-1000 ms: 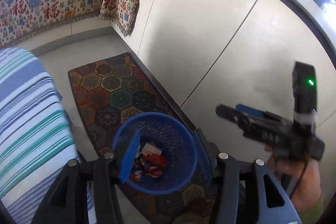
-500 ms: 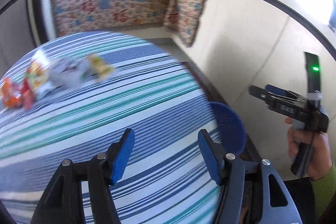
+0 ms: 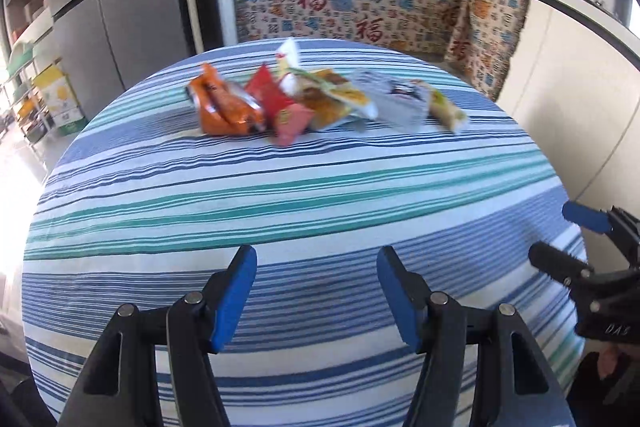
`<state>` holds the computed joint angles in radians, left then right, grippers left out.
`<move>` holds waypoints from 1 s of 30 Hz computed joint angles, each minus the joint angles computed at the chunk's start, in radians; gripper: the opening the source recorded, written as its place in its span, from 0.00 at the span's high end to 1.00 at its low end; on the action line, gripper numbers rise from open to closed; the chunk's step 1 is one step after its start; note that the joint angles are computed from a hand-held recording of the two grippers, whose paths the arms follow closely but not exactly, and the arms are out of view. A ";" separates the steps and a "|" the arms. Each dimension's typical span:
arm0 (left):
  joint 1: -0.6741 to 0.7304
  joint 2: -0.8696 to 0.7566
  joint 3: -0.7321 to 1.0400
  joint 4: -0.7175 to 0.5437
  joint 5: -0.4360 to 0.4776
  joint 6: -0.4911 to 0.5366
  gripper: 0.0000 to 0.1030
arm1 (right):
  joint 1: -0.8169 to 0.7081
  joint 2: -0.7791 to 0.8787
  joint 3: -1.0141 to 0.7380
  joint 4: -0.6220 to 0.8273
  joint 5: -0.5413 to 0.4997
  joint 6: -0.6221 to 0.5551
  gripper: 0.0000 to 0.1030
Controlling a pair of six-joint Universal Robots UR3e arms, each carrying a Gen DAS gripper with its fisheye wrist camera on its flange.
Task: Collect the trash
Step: 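Move both tools back over the table toward the remaining trash, then grasp the crushed orange can and wrapper with the left tool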
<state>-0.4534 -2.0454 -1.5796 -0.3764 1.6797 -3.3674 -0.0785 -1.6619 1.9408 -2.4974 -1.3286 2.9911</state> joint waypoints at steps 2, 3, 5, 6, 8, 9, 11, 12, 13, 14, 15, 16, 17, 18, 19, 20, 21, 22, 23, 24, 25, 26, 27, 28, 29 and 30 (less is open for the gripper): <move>0.017 -0.004 0.000 -0.005 0.007 0.007 0.38 | 0.056 0.092 -0.079 -0.002 -0.048 0.053 0.14; 0.018 -0.018 0.018 -0.013 0.013 0.009 0.38 | 0.076 0.132 -0.113 -0.002 -0.065 0.074 0.14; 0.021 -0.028 0.032 -0.033 0.025 0.009 0.38 | 0.104 0.196 -0.171 -0.007 -0.093 0.102 0.14; 0.026 -0.032 0.035 -0.042 0.027 0.004 0.38 | 0.119 0.231 -0.199 -0.018 -0.109 0.119 0.14; 0.038 -0.030 0.024 -0.048 0.014 -0.007 0.38 | 0.131 0.249 -0.211 -0.021 -0.119 0.137 0.14; 0.037 -0.028 0.005 -0.014 0.023 -0.006 0.36 | 0.137 0.261 -0.220 -0.022 -0.129 0.146 0.13; 0.035 -0.028 -0.011 0.003 0.033 -0.006 0.34 | 0.145 0.265 -0.225 -0.026 -0.141 0.149 0.13; 0.033 -0.030 -0.018 0.018 0.037 -0.003 0.33 | 0.145 0.268 -0.227 -0.029 -0.139 0.156 0.13; 0.031 -0.032 -0.018 0.019 0.041 -0.002 0.30 | 0.141 0.258 -0.218 -0.024 -0.140 0.151 0.13; 0.026 -0.033 -0.014 0.013 0.047 -0.005 0.28 | 0.144 0.261 -0.221 -0.022 -0.146 0.152 0.12; 0.023 -0.037 -0.006 0.003 0.053 -0.011 0.22 | 0.145 0.267 -0.228 -0.015 -0.151 0.155 0.08; 0.024 -0.040 -0.001 -0.004 0.055 -0.018 0.19 | 0.148 0.274 -0.241 -0.002 -0.154 0.160 0.06; 0.024 -0.045 0.009 -0.010 0.056 -0.023 0.18 | 0.147 0.278 -0.246 0.006 -0.154 0.162 0.01; 0.021 -0.050 0.017 -0.015 0.061 -0.024 0.18 | 0.147 0.280 -0.247 0.007 -0.155 0.163 0.01; 0.019 -0.053 0.023 -0.020 0.064 -0.025 0.16 | 0.148 0.280 -0.248 0.007 -0.158 0.162 0.01; 0.019 -0.052 0.025 -0.024 0.065 -0.027 0.15 | 0.147 0.277 -0.245 0.007 -0.158 0.161 0.01; 0.021 -0.053 0.026 -0.025 0.062 -0.029 0.15 | 0.147 0.277 -0.243 0.006 -0.158 0.161 0.01; 0.021 -0.052 0.025 -0.024 0.061 -0.030 0.15 | 0.148 0.277 -0.243 0.006 -0.160 0.162 0.01; 0.023 -0.050 0.024 -0.024 0.057 -0.030 0.15 | 0.149 0.276 -0.242 0.005 -0.162 0.163 0.01; 0.027 -0.046 0.019 -0.019 0.049 -0.032 0.15 | 0.149 0.276 -0.242 0.005 -0.162 0.163 0.01; 0.038 -0.037 0.003 0.001 0.034 -0.042 0.15 | 0.150 0.275 -0.240 0.005 -0.163 0.163 0.01; 0.055 -0.022 -0.022 0.039 0.018 -0.060 0.15 | 0.150 0.275 -0.240 0.005 -0.163 0.163 0.01; 0.076 -0.008 -0.042 0.077 -0.004 -0.078 0.15 | 0.149 0.275 -0.240 0.005 -0.162 0.162 0.01; 0.095 0.000 -0.045 0.100 -0.031 -0.090 0.15 | 0.149 0.275 -0.241 0.005 -0.162 0.163 0.01; 0.116 0.001 -0.028 0.104 -0.063 -0.095 0.15 | 0.150 0.276 -0.242 0.006 -0.162 0.163 0.00; 0.132 -0.010 0.015 0.091 -0.087 -0.094 0.15 | 0.149 0.276 -0.241 0.005 -0.163 0.163 0.01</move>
<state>-0.3216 -2.0556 -1.5642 -0.2852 1.5930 -3.4616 0.0709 -1.3861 1.6996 -2.4920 -1.4912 3.1538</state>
